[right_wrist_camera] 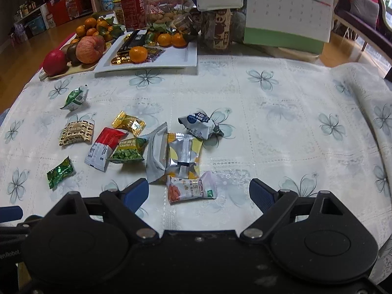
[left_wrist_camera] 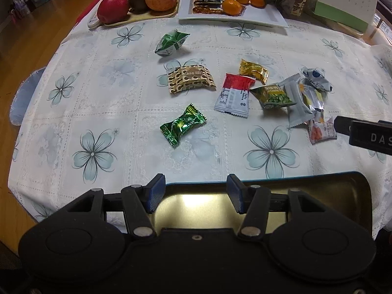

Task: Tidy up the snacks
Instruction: 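Move both tools forward over the scattered snack packets, then grasp the white-pink hawthorn bar with the right tool while the left tool grasps the green candy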

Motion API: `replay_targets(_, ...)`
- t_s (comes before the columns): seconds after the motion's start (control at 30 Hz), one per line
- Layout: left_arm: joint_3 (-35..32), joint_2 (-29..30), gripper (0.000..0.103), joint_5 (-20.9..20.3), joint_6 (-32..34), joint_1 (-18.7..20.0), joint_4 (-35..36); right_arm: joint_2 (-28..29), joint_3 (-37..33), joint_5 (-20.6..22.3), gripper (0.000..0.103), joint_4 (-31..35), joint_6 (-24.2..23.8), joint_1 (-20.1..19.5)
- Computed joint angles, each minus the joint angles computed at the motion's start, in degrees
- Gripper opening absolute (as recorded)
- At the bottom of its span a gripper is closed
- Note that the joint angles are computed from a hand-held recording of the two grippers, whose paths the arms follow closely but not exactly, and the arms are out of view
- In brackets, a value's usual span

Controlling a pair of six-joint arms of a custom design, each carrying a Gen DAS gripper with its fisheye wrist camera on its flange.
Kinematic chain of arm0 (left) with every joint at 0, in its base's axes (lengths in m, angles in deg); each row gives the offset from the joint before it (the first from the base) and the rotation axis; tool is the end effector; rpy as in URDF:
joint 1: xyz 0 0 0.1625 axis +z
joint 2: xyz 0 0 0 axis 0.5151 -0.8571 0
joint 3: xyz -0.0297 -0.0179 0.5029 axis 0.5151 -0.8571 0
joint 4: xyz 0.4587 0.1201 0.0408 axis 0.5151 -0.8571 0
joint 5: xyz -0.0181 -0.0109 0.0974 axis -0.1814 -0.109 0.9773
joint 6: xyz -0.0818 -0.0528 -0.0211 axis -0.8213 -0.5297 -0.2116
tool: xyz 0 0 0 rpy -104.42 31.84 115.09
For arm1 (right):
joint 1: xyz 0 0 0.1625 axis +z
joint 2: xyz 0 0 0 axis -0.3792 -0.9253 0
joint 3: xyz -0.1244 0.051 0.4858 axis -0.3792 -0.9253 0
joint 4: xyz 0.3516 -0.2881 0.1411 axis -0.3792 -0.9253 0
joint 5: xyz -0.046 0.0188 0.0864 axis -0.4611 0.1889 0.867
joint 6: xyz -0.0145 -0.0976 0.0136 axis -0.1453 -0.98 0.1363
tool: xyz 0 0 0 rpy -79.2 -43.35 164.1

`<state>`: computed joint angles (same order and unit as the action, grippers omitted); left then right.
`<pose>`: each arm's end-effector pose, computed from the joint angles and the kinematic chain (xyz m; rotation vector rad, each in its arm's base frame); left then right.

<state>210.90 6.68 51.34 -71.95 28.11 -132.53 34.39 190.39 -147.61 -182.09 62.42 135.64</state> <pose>-0.0840 -0.5556 0.2762 -0.1015 2.2603 -0.5356 0.3437 -0.6270 0.0401 0.5648 -2.3483 0.4709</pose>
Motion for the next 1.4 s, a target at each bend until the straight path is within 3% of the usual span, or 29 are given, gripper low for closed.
replay_targets(0.2,-0.76,1.70,0.059,-0.05,1.97,2.37,-1.80,1.14,-1.90,0.54,0.093,7.73,6.35,-2.40)
replay_targets(0.4,-2.34,3.00,0.059,-2.44,1.46,4.69,-2.20,3.00,-3.65,-0.35,0.093,11.06,9.03,-3.61)
replay_targets(0.53,-3.00,4.07,0.059,-1.90,1.95,5.22,-2.80,4.18,-5.14,-0.13,0.095,12.97,11.12,-4.00)
replay_targets(0.73,-4.52,5.14,0.059,-3.57,1.69,6.35,-1.89,5.78,-6.10,-1.72,0.103,12.34,9.75,-3.51)
replay_targets(1.27,-5.42,5.87,0.062,-3.27,0.73,6.84,-0.55,6.50,-7.82,-2.40,0.103,15.89,12.25,-3.34)
replay_targets(1.4,-5.23,5.85,0.064,-2.75,0.47,6.76,-0.47,6.44,-6.39,-2.24,0.103,11.71,10.89,-3.38)
